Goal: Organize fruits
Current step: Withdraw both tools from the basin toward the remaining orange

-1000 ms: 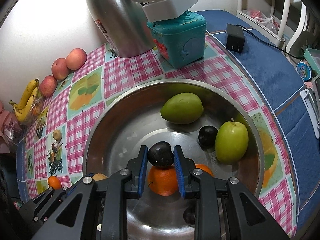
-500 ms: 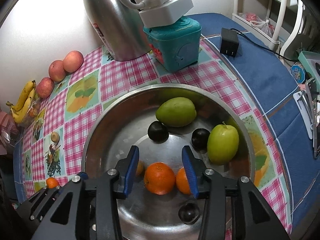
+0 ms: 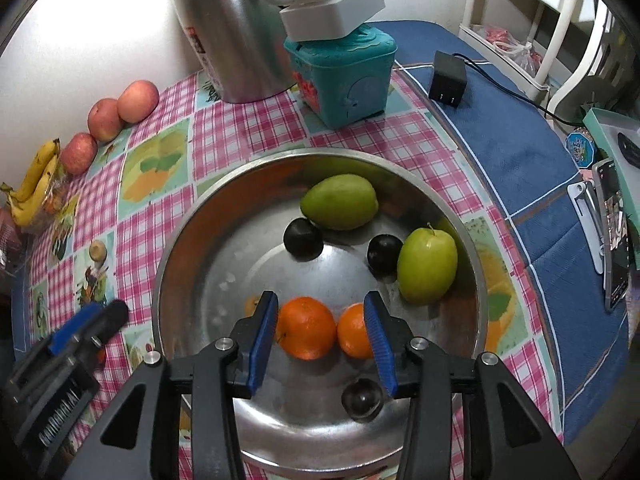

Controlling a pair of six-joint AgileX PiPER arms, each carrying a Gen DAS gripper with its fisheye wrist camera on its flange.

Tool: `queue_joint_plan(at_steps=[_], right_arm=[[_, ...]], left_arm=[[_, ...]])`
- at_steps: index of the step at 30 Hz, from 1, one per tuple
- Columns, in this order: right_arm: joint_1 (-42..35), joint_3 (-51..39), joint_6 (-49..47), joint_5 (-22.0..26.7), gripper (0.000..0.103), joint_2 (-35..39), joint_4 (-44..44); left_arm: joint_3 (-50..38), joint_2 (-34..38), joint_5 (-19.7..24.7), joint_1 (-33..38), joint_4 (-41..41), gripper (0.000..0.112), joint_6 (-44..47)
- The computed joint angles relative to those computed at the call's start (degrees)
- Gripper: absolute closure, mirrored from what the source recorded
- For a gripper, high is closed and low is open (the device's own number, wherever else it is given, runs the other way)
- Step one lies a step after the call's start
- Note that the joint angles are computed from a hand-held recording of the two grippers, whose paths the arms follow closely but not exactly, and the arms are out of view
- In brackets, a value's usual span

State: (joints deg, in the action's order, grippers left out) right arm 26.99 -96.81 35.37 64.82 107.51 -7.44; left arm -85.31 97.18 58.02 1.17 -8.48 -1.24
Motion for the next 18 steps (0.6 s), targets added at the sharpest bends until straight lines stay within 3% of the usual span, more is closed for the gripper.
queue_joint_plan(at_steps=[11,13,17,18], right_arm=[[2.46,-2.08,-0.47,1.79,0.057,0.29,-1.15],[2.48,-2.36,-0.41,1.98,0.057,0.5,-1.16],[2.23,-2.69,-0.75,2.26,0.056,1.3,-0.45],[2.2,-2.75,-0.84,2.35,0.048,1.5,-0.32]], left_arm=[[0.23,-0.19,0.36,2.26,-0.29,0.065,-0.3],[-0.2,0.3,0.92,2.11,0.28,0.046,-0.94],[-0.3,1.11,1.55,2.13,1.86,0.033,-2.98],[-0.32,1.36,1.72,2.08,2.51,0.031,-3.71]])
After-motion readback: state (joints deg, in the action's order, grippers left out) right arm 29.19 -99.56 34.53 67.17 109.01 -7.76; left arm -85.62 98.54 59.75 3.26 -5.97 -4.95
